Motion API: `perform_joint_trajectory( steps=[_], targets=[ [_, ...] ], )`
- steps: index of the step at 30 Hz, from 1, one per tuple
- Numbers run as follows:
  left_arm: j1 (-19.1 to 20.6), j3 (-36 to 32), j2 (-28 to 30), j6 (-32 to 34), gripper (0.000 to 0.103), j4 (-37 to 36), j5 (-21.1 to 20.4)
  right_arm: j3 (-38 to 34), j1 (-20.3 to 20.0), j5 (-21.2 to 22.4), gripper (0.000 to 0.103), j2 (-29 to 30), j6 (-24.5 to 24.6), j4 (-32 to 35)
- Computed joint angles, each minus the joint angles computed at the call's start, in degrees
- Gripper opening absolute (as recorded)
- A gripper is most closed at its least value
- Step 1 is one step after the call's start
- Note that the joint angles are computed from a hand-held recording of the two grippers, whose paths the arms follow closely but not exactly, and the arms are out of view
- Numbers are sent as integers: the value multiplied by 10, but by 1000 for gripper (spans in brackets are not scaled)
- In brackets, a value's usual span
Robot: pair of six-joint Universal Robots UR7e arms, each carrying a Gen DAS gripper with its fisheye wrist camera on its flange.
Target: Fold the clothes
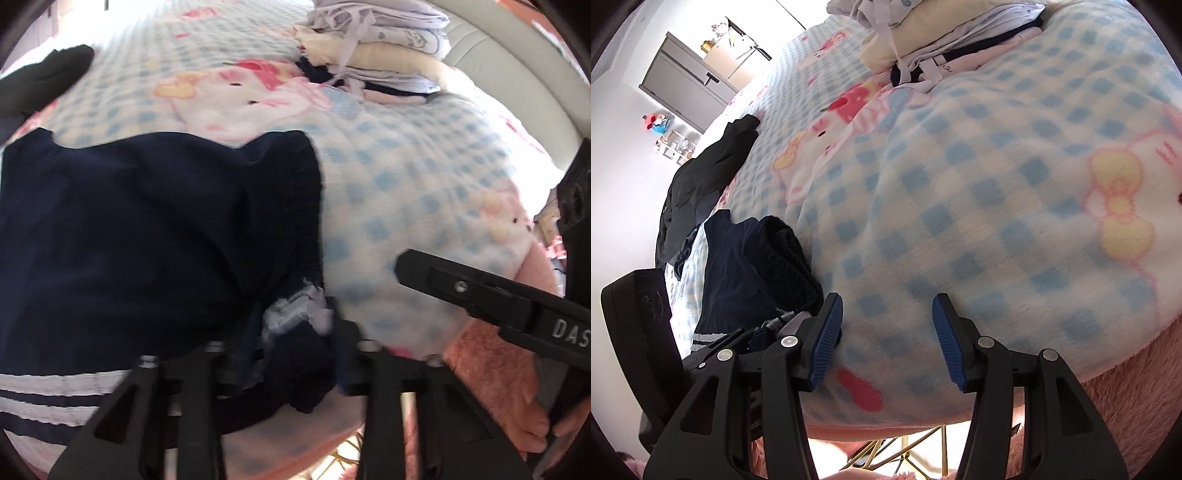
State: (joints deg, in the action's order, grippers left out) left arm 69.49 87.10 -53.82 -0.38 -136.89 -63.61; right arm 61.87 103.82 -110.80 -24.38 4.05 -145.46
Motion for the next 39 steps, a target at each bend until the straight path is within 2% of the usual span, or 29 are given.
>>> perform_joint_trajectory(
  steps=[4, 10, 12, 15, 18, 21, 24, 26, 29, 31, 33, 36, 39],
  targets=[
    [41, -2, -31, -60, 19, -28, -134, 3, 2, 3, 53, -1, 0, 6],
    [68, 17, -87, -88, 19, -101, -206, -41, 14, 5, 56, 23, -26, 41],
    [79, 21, -102, -98, 19, -120, -208, -76, 20, 8, 56, 42, -45, 66],
    [98, 8, -108, -110, 19, -84, -215, -126, 28, 0, 55, 70, -54, 97],
    [91, 18, -106, -82, 19, -70, -221, -168, 34, -12, 55, 95, -57, 121],
    [80, 24, -98, -59, 20, -52, -223, -138, 32, -41, 55, 80, -37, 96],
    [68, 21, -83, -43, 20, -29, -215, -117, 30, -77, 55, 66, -24, 101],
    [58, 16, -74, -32, 23, -8, -196, -95, 23, -55, 56, 48, -11, 120],
    [42, 17, -69, -3, 37, -4, -174, -64, 19, -39, 56, 29, -17, 122],
    [30, 30, -76, 27, 42, -19, -154, -56, 21, -39, 56, 26, -31, 128],
    [21, 42, -83, 58, 54, -27, -143, -45, 19, -32, 56, 20, -26, 111],
    [16, 36, -75, 68, 56, -2, -134, -27, 12, -15, 56, 9, -2, 76],
    [12, 33, -60, 70, 56, 19, -115, -34, 11, -22, 56, 10, -4, 75]
  ],
)
